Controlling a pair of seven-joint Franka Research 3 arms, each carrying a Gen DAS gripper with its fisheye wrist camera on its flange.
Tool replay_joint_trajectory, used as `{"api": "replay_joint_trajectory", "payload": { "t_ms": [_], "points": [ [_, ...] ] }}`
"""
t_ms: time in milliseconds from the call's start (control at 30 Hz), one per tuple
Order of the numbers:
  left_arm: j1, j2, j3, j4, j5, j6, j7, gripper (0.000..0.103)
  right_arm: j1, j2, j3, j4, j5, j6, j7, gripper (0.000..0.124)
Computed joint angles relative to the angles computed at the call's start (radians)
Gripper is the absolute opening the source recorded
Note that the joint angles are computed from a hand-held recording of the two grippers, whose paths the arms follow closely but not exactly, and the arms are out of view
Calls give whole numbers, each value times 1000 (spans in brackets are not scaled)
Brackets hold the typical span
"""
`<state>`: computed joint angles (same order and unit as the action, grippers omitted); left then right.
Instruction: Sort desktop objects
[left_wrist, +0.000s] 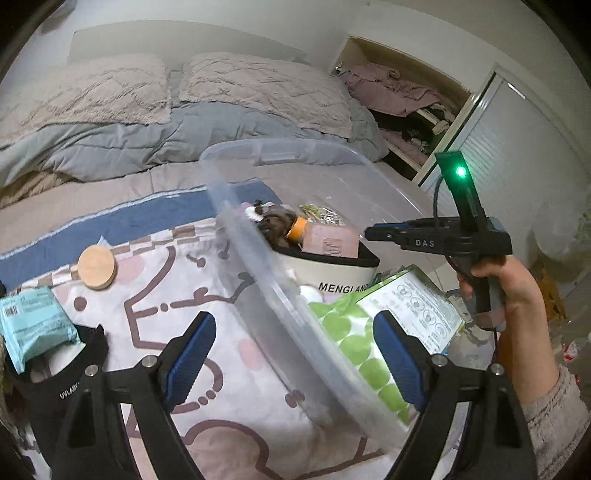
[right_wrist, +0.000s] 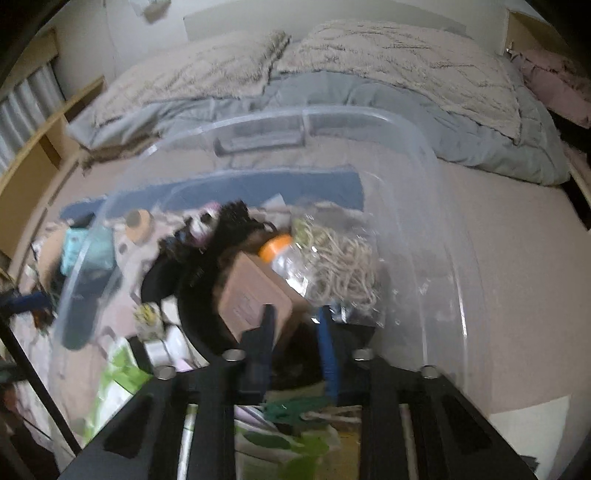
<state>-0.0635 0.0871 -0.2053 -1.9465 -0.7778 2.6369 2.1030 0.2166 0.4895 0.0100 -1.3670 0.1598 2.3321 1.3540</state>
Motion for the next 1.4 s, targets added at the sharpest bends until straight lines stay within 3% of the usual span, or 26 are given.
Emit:
{"api": "replay_joint_trajectory", "payload": {
  "t_ms": [200,367,667,900,1167,1400],
  "points": [
    [25,-11,15,-16,-91,-5,61,87,84,58,-67,101,-210,-118,56,14],
    [31,-17,23,-15,-134,-15,85,87,109,155,-68,249,-272,-231,62,14],
    [18,-29,23,-19,-149,-17,120,87,143,255,-67,411,-297,-315,45,7],
    [4,-50,29,-34,-143,-12,117,87,123,236,-48,395,-259,-375,-15,6],
    [-9,-71,38,-40,-135,2,107,87,78,81,-36,175,-175,-148,77,6],
    [-36,-113,46,-67,-90,36,83,87,31,-59,14,-23,-38,24,60,6]
  ]
}}
